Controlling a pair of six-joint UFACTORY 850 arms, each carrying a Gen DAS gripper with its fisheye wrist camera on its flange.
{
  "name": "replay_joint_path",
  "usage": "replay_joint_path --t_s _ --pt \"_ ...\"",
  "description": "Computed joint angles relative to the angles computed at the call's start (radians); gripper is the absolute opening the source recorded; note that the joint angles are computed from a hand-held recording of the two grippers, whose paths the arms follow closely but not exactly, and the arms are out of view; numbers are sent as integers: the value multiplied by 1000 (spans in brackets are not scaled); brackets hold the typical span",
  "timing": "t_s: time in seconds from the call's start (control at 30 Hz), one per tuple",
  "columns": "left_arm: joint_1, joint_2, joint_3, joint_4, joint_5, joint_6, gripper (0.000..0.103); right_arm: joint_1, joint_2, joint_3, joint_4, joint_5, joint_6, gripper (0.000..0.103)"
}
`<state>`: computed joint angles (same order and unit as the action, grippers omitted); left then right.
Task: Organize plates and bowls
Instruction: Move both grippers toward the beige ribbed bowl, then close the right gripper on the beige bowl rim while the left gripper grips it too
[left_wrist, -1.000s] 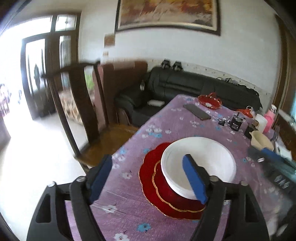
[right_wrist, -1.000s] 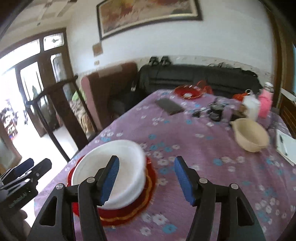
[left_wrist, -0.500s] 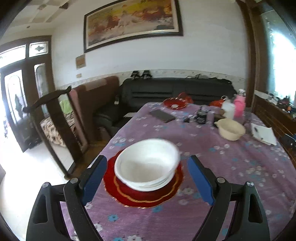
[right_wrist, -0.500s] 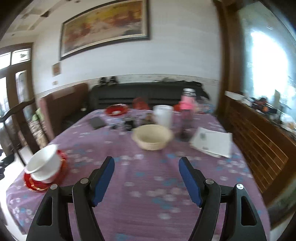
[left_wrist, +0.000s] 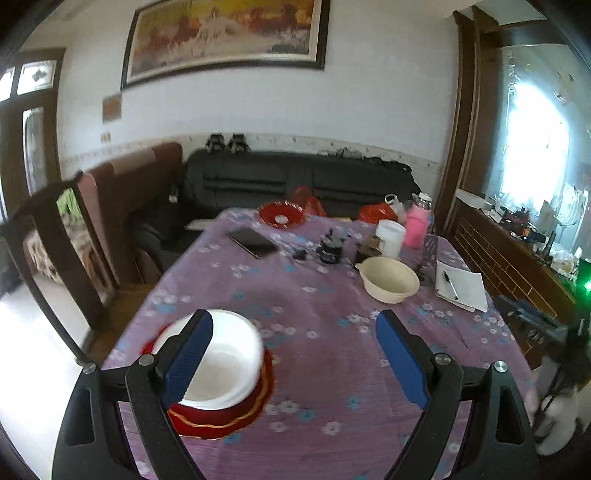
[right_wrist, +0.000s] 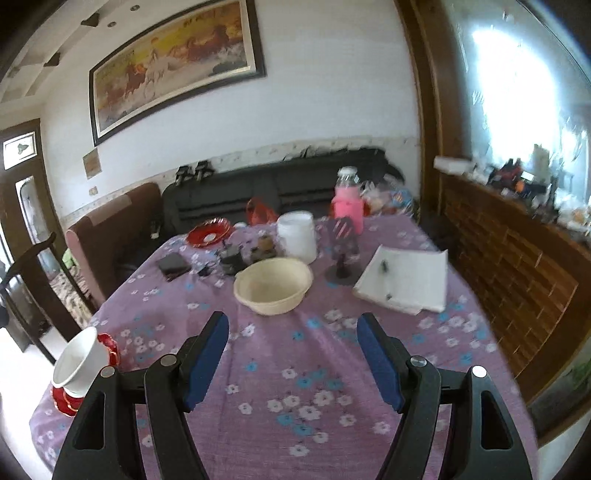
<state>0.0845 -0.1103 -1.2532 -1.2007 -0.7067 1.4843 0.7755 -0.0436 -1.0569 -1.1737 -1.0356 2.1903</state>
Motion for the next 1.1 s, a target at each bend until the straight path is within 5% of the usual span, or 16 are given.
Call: replay_joint_path --t_s 0.17,0.4,0.57,0.8,1.1 --pt "-86 -28 27 67 80 -8 90 -61 -15 31 5 133 59 76" --pt "-211 -124 -29 138 163 -97 89 -150 -51 -3 30 178 -13 76" --pt "-288 -242 -144 255 160 -301 89 -250 -73 -59 83 225 -127 76" --pt "-333 -360 -202 253 195 -391 89 -398 -140 -82 186 430 -204 76" --pt "-313 -441 -258 294 176 -438 89 -480 -291 -172 320 543 -306 76"
